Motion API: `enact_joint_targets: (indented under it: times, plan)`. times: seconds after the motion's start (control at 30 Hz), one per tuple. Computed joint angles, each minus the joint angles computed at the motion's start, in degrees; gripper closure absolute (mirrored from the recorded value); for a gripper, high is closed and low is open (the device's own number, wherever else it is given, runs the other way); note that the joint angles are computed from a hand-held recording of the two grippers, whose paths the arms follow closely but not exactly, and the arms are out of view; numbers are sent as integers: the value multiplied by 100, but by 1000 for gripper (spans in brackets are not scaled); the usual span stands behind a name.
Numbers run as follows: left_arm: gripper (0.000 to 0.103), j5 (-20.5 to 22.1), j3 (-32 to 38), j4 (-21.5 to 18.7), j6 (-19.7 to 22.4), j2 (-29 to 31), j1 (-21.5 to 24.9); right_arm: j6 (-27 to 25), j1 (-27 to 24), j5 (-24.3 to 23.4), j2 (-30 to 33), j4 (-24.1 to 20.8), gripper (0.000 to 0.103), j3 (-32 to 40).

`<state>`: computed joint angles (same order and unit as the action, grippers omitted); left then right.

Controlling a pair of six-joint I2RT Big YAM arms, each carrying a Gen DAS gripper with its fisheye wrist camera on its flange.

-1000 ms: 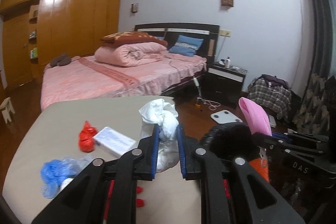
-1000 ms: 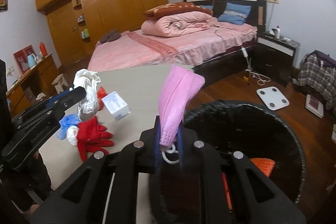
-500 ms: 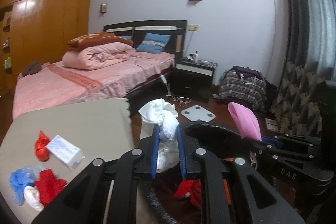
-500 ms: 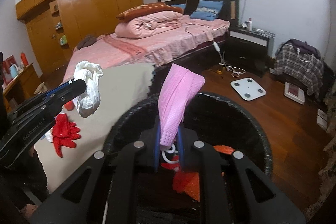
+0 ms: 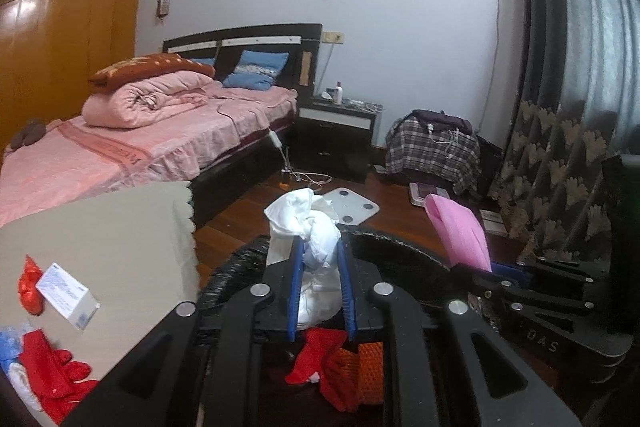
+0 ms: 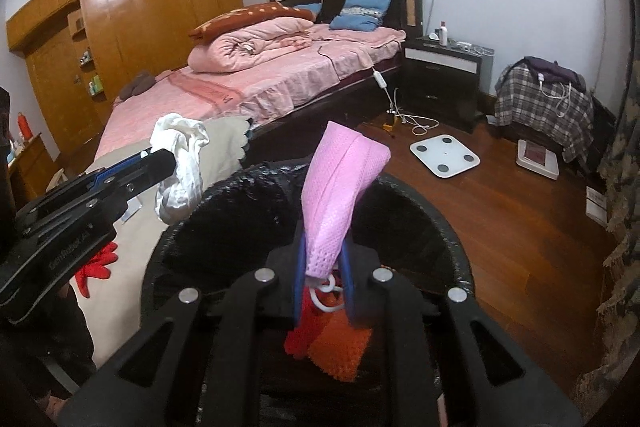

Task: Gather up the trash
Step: 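Open both grippers over the black bin to drop the white bag and pink mask, then move both grippers back to the table toward the remaining trash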

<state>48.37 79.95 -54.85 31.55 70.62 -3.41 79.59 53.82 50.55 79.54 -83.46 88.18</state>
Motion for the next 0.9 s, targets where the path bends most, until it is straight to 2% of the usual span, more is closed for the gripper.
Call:
enact_joint_targets:
  times: [0.03,0.07,0.1,0.13,0.2,0.23,0.3,0.37,0.47,0.6,0.67,0.9]
  plan:
    - [76,-1,7,-43,30,17,-34,34,-8,-8,-15,-31,86,-32]
    - [64,-23,25,-88,47,36,-78,85,-11,-15,-17,-79,81,-60]
    - [60,-26,21,-94,49,51,-89,126,-31,-48,-28,-106,79,-103]
    - [58,-11,15,-109,51,59,-83,177,-34,-55,-39,-139,73,-131]
    - [56,-35,6,-137,74,72,-63,329,-31,-54,-45,-245,55,-175]
    - [55,-52,-2,-123,75,76,-38,386,-20,-46,-43,-275,51,-189]
    - [53,-62,-3,-85,61,74,31,547,10,-8,-21,-415,22,-176]
    - [45,-64,1,21,-4,62,138,721,56,104,26,-602,13,-118]
    - [36,-69,39,153,-3,66,379,750,89,188,90,-640,8,-8]
    - [32,-58,200,131,74,158,728,557,65,213,184,-482,7,174]
    - [27,-84,268,164,81,213,917,386,60,226,287,-359,7,325]
    - [21,-193,548,182,100,484,1561,-510,-50,108,740,343,7,909]
